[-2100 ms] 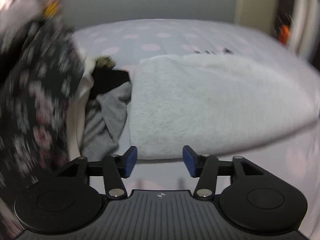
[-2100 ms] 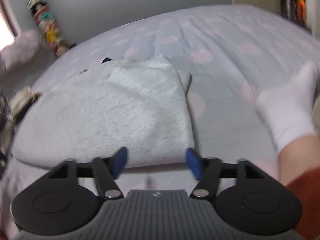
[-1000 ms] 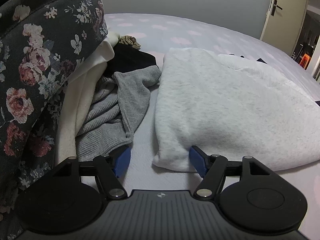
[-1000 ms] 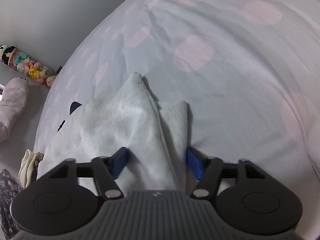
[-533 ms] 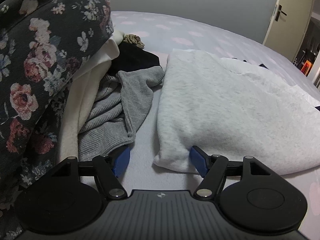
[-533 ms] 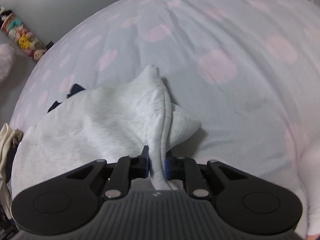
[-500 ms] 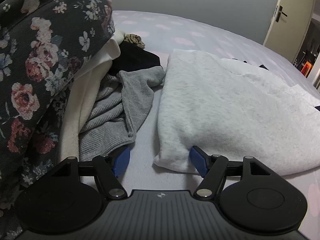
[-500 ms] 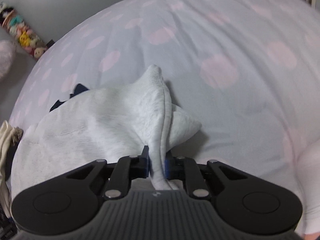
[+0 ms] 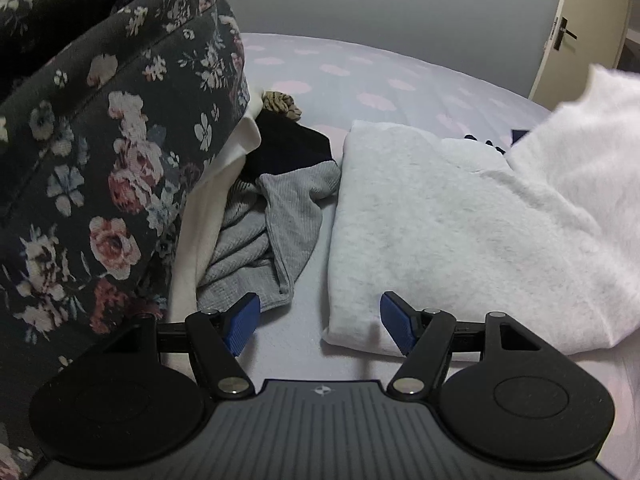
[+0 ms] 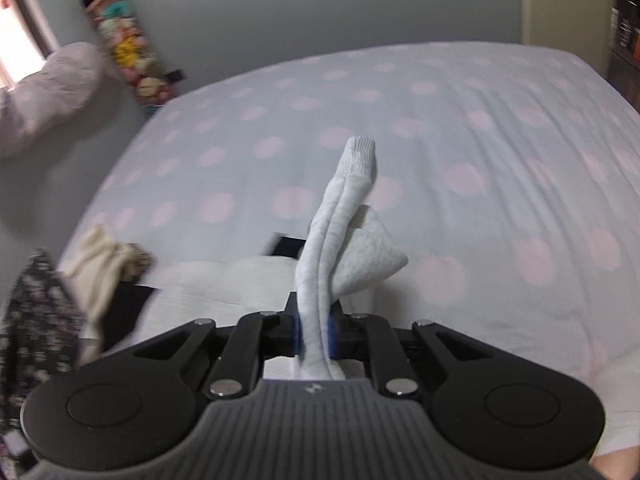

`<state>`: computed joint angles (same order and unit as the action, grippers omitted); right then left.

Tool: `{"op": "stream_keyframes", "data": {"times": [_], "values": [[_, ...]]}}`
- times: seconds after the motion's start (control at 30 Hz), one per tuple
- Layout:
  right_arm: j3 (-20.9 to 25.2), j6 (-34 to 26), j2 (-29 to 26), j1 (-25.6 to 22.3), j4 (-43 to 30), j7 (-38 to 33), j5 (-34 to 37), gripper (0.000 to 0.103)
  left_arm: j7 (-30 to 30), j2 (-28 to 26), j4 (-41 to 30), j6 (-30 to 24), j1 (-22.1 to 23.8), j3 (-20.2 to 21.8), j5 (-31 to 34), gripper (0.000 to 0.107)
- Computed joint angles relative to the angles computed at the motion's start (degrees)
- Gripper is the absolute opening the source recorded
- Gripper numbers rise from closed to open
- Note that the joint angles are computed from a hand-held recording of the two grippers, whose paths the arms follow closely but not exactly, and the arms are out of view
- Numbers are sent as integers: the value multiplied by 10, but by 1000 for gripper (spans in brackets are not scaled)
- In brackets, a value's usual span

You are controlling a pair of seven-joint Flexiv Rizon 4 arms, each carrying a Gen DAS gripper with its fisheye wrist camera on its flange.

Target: Fold clothes

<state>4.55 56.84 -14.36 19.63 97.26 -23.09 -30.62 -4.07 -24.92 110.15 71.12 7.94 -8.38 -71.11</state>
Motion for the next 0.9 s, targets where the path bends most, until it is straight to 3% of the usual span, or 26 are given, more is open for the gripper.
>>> {"op": "stream_keyframes", "data": {"times": [0.17, 0.57, 0.9], "values": [[4, 4, -61, 32, -95, -26, 6, 14, -13, 1, -4, -5, 3, 10, 32, 62], [-12, -59, -238, 104, -326, -108, 73, 14, -54, -1, -19, -50, 29, 10, 51, 58], [-30, -109, -332, 132, -435, -115, 100, 13, -77, -7, -29, -61, 35, 11, 59, 58]]}}
